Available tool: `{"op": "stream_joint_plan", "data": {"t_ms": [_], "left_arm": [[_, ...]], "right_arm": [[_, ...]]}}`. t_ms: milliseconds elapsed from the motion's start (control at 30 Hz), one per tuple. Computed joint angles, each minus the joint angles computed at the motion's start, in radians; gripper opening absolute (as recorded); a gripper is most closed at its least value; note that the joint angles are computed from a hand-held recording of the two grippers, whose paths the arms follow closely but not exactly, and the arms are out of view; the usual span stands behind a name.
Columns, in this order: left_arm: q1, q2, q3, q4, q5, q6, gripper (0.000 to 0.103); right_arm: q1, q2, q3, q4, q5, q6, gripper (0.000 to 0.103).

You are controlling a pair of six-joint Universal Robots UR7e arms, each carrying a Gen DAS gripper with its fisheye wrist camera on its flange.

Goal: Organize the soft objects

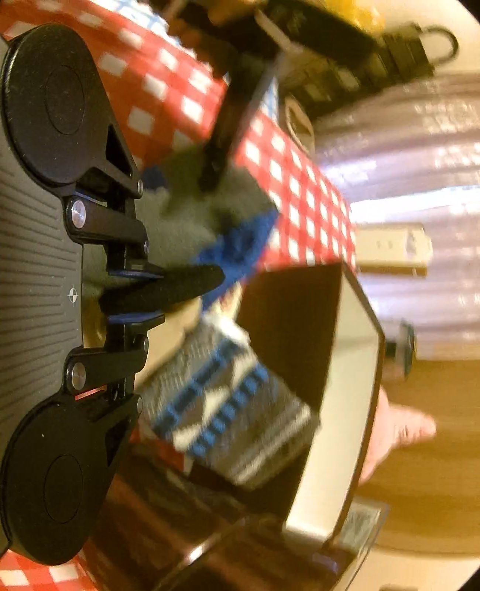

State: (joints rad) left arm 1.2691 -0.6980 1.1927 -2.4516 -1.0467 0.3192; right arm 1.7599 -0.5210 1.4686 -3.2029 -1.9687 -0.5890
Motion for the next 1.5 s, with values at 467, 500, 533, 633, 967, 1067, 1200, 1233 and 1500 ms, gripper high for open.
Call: {"op": "stream_joint_plan", "data": {"t_ms": [467, 500, 533, 633, 967, 1067, 1200, 1233, 1500], "left_arm": [[-0.002, -0.028, 0.064, -0.046, -0.031, -0.019, 0.028], [-0.001, -0.025, 0.062, -0.046, -0.029, -0.019, 0.026], [-0.001, -0.019, 0.058, -0.046, -0.021, -0.019, 0.024], [-0.003, -0.016, 0.061, -0.046, -0.017, 0.006, 0.002], [-0.045, -0.162, 0.185, -0.165, -0.087, 0.104, 0.002], [-0.064, -0.221, 0.213, -0.192, -0.115, 0.133, 0.002], [-0.089, -0.281, 0.237, -0.233, -0.132, 0.148, 0.002], [-0.096, -0.29, 0.242, -0.247, -0.133, 0.148, 0.002], [-0.133, -0.345, 0.285, -0.293, -0.156, 0.097, 0.002]], "right_arm": [[0.005, 0.064, -0.061, 0.033, -0.061, -0.007, 0.03], [0.004, 0.067, -0.063, 0.025, -0.056, -0.016, 0.03], [0.004, 0.07, -0.066, 0.022, -0.054, -0.021, 0.03], [0.003, 0.066, -0.059, 0.002, -0.041, -0.033, 0.012], [-0.016, -0.086, 0.104, -0.039, 0.044, 0.126, 0.01], [-0.021, -0.114, 0.137, -0.038, 0.039, 0.162, 0.01], [-0.024, -0.137, 0.165, -0.04, 0.036, 0.202, 0.01], [-0.025, -0.142, 0.167, -0.036, 0.038, 0.208, 0.01], [-0.02, -0.149, 0.183, -0.039, 0.054, 0.211, 0.01]]}}
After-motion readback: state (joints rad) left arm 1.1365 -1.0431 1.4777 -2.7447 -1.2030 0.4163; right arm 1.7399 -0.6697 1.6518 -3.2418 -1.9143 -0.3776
